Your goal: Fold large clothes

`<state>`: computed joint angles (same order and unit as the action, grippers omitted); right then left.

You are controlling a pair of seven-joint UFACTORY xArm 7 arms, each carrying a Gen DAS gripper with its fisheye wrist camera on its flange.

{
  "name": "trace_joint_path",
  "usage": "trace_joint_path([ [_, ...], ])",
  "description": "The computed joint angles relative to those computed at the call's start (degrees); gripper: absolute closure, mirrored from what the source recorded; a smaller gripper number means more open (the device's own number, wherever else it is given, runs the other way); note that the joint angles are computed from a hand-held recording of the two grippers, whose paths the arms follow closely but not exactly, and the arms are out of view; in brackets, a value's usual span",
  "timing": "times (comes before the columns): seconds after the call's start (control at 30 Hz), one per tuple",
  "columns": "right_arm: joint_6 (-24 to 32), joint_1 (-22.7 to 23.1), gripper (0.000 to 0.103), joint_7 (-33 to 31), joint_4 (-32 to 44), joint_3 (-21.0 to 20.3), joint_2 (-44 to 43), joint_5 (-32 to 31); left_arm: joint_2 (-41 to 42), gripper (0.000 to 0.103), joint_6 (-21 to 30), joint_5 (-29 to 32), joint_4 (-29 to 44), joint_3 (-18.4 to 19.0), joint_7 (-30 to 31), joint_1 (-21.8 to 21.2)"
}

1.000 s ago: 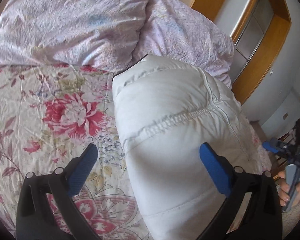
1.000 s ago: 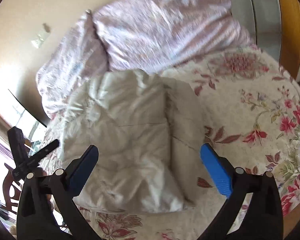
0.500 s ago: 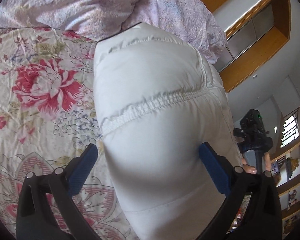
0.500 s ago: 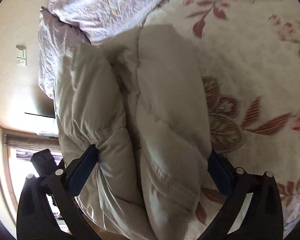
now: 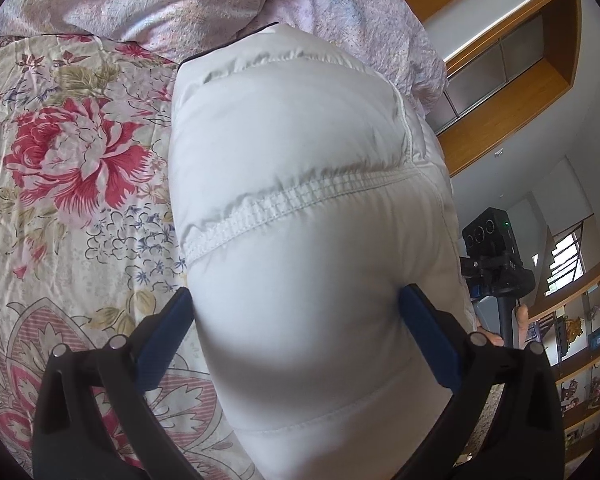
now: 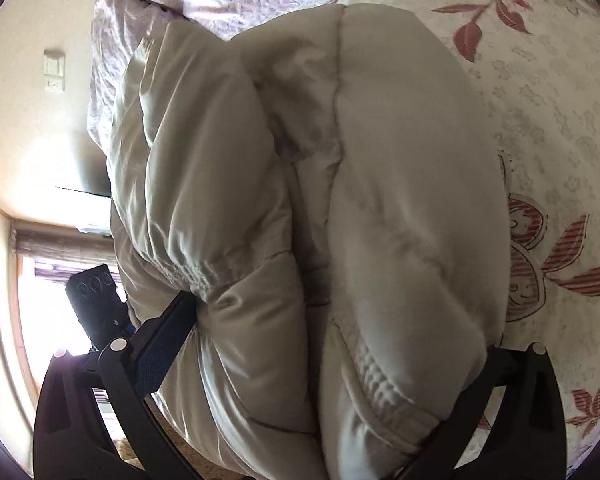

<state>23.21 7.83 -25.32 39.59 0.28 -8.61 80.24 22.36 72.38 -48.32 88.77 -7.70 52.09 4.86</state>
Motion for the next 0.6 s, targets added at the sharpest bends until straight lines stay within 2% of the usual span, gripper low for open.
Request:
trace_joint_path([
  [0.07, 0.8, 0.73, 0.001, -3.44, 0.32, 0.5, -0.71, 0.04, -0.22, 0.002, -0.33, -0.01, -0.38, 0.01, 0.59, 0.06],
  [0.17, -0.21, 1.53, 0.001, -3.31, 0.58, 0.88, -0.92, -1.61, 0.61, 0.002, 0.53, -0.26, 0.51, -0.07, 0.53, 0.28],
  [0.3, 2.28, 0.53, 0.001, -7.68, 1.51, -0.61, 1.14, 6.14, 0.36, 0.002, 0.27, -0.47, 0.15, -0.12, 0.48, 0.39],
  [0.43, 3.17, 0.09, 0.001, -13.04, 0.86, 0.49, 0.09, 6.3, 0.98, 0.002, 0.91, -0.21, 0.77, -0.11, 0.85, 0.58],
  [0.6, 3.86, -0.87, 0.001, -14.98, 1.3, 0.24, 1.24, 10.15, 3.38, 0.002, 3.3, -0.13, 3.66, -0.49, -0.88, 0.96],
])
